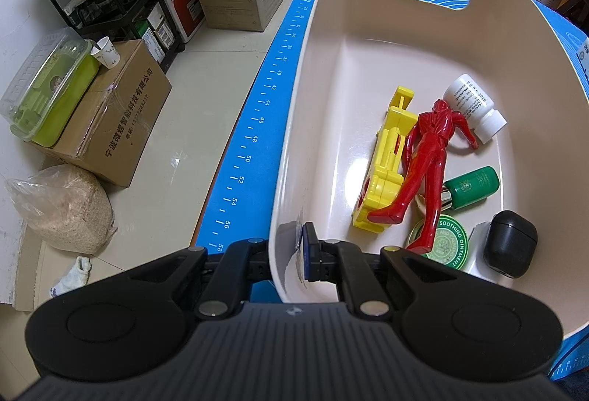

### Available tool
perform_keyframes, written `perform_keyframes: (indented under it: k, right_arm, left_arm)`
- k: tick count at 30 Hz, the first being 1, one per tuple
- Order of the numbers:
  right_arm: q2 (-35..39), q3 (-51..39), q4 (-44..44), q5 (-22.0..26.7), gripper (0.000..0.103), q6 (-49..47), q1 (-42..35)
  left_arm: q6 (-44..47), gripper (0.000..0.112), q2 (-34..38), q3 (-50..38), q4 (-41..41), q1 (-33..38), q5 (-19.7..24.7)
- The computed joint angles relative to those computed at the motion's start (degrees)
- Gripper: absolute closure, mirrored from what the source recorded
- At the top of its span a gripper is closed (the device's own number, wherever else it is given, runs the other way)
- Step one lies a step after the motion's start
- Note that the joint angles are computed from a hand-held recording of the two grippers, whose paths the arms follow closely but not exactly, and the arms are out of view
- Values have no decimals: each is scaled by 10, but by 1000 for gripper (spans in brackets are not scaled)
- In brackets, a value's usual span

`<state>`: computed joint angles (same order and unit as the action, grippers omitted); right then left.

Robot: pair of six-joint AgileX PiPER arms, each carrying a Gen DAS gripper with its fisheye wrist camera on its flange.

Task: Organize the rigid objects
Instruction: 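Grasp the red patterned box with the right gripper and lift it, then place the red patterned box into the basket with the right gripper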

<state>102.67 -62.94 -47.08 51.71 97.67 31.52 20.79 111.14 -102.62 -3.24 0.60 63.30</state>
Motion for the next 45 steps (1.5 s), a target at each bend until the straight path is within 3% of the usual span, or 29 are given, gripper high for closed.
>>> perform_keyframes:
  k: [2,4,6,8,11,19,30,39,45]
  right_arm:
    - [-1,7,-13,-9,5,16,-3]
    - [-1,14,-25,-19,15,36,-4]
    - [-3,21,-18,-45,37,36,-12]
    - [1,15,-21,-35,44,44,-5]
    - [0,21,-31,-35,44,60,1]
    - [-19,-12,-74,32,44,69,49]
    - [-11,-157,-140,100,44,15,126]
    - [46,-311,-137,88,44,-114,153]
    - [110,-411,-67,66,44,-214,152]
  left_arm:
    - [0,101,0,0,0,0,0]
    - [0,101,0,0,0,0,0]
    - [0,101,1,-1,0,0,1]
    - [0,101,0,-1,0,0,1]
    - [2,101,2,-2,-2,2,1]
    - [0,101,1,-1,0,0,0]
    - [-1,101,0,1,1,-1,-1]
    - [-2,101,-1,2,1,-2,-2]
    - [-1,101,0,2,1,-1,-2]
